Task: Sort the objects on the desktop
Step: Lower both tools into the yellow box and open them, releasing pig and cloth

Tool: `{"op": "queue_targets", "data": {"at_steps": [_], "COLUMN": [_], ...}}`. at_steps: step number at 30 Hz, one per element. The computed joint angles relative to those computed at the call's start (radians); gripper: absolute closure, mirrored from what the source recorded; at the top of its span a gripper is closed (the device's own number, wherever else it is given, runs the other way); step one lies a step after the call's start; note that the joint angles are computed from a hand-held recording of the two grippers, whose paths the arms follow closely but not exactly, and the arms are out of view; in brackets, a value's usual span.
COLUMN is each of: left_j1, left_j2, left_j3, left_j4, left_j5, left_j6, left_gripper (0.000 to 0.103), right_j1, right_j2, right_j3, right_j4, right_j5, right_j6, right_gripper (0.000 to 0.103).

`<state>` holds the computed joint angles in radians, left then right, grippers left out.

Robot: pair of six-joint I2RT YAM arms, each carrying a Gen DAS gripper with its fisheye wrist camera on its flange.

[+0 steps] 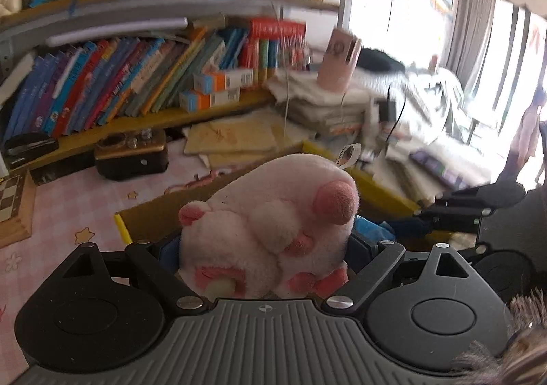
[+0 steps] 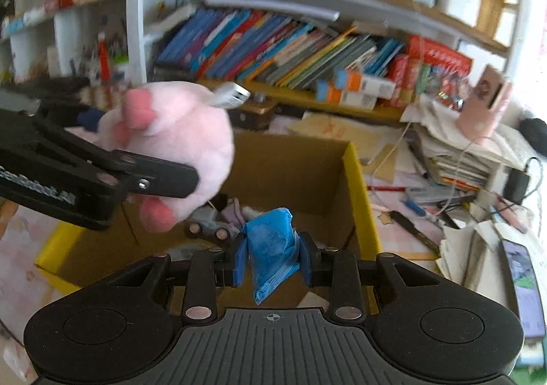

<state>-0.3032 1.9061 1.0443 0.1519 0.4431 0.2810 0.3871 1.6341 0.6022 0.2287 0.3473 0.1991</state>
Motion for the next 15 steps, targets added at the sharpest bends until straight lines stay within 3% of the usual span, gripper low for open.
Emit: {"op": "queue_targets", "data": {"at_steps": [7,10,15], "left_j1": [-0.052,-0.067,-0.062], "left_j2": [0.138,0.144,0.159], "left_j3": [0.164,0.175,0.212], "left_j4": [-0.146,-0.154,-0.211], "left_j5": [-0.113,-0.163,-0.161], "left_j6": [0.085,0.117,0.116], "left_gripper": [0.013,0.011,0.006], "right_j1": [-0.063,-0.079,-0.085], "right_j2": [0.137,0.172,0.199], "right_j3": [0.132,0.18,0.201], "right_j4": [-0.106,-0.165,-0.192], "right_j5": [-0.095,-0.132,-0.163], "right_j6": [-0.101,-0.116,-0.127], "right_gripper": [0.073,0.073,0.072]}}
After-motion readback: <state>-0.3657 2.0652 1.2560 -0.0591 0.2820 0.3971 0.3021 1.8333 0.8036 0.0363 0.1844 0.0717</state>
